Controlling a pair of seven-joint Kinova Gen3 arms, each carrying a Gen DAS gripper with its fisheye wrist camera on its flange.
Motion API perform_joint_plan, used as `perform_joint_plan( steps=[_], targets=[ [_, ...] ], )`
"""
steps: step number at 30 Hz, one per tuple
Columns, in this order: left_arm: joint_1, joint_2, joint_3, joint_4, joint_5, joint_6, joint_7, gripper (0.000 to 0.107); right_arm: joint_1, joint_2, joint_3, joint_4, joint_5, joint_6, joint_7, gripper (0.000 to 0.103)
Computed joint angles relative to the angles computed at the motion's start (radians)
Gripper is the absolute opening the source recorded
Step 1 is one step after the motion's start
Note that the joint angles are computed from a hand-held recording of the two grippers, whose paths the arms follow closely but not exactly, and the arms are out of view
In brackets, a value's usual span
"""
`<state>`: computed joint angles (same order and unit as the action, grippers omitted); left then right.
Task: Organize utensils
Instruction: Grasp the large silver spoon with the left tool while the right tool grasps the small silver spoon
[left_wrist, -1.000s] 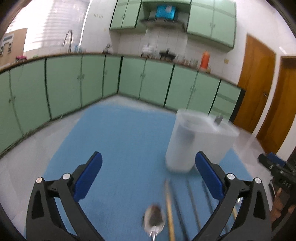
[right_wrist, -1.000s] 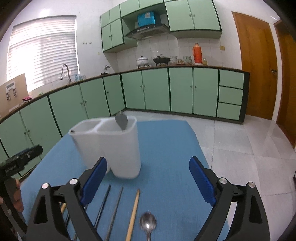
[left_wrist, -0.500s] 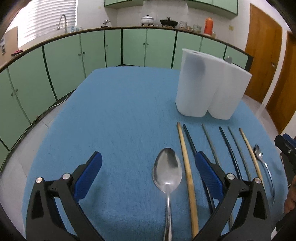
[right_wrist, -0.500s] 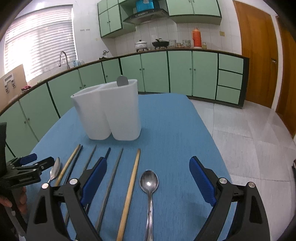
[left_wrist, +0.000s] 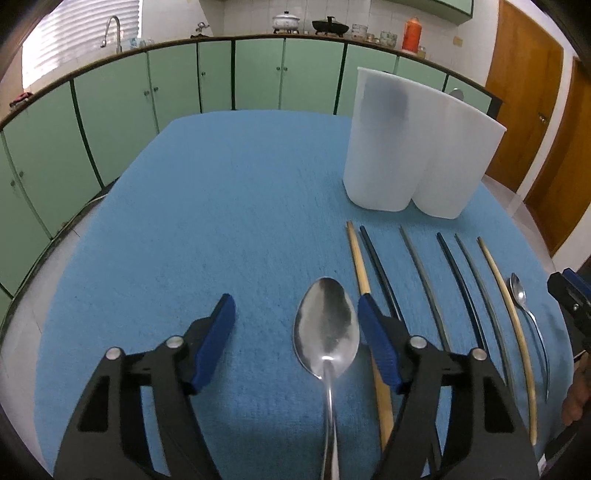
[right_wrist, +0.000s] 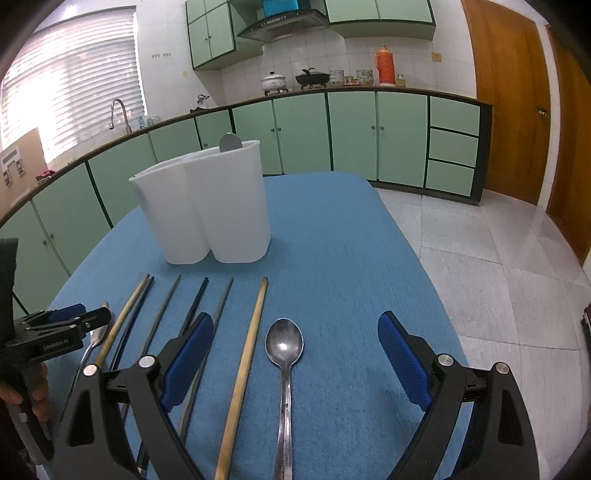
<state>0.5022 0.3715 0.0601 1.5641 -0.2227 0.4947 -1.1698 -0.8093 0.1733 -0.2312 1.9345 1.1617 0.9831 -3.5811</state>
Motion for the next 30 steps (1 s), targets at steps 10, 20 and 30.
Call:
perform_joint_plan(
  steps=[10,20,30],
  targets=[
    [-0.023,0.011,0.028,-0.014,0.05,0.004,-0.066,0.032,0.006,0.004,0.001,-0.004,-0.019,-0.02,0.03,0.089],
    [-0.017,0.02,0.027,-0.022,0.056,0.004,-0.065,0.041,-0.004,0.008,0.005,-0.002,-0.016,-0.02,0.034,0.089],
    [-0.082,0.021,0.099,-0.007,0.178,-0.045,-0.227,0.034,0.002,0.009,0.005,-0.003,-0.02,-0.039,0.062,0.085]
  ],
)
